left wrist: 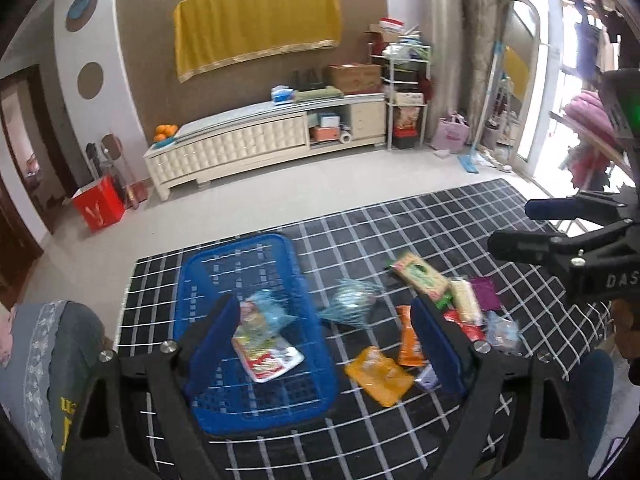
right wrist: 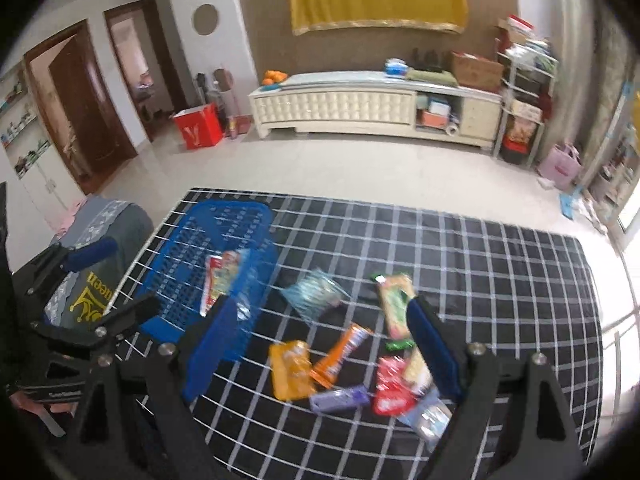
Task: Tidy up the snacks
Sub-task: 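Move both open tools back from the basket toward the snack pile, then grasp the purple Doublemint pack with the left tool while the right tool grasps the striped bread bag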
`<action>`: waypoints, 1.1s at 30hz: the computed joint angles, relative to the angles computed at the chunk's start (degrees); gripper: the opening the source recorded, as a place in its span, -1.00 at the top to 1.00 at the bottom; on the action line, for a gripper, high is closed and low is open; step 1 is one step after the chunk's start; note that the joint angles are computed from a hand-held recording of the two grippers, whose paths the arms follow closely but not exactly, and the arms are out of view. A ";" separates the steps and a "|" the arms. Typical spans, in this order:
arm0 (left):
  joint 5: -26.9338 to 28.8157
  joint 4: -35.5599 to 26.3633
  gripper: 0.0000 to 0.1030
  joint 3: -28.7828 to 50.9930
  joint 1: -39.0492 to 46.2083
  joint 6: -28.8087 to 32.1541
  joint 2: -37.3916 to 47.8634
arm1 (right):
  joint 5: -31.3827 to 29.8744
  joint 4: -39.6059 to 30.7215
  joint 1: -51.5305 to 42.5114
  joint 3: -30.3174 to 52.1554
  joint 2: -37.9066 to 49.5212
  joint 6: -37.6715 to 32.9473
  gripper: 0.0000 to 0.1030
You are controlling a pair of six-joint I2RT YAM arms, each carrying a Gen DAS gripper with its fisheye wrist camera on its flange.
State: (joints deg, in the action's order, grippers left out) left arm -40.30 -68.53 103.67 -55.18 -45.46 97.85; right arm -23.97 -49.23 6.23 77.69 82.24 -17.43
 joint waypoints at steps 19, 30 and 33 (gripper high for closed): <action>13.40 13.60 -0.66 -1.78 -1.29 -2.42 15.20 | 0.26 5.05 -17.23 -13.81 8.91 -15.62 -0.74; 18.83 19.50 -0.66 -7.37 -0.92 -3.45 19.68 | 7.38 12.08 -15.62 -17.00 17.55 -25.39 -0.76; 19.42 18.72 -0.66 -6.02 -0.70 -2.59 21.51 | 7.75 13.57 -15.57 -17.45 19.12 -28.47 -0.76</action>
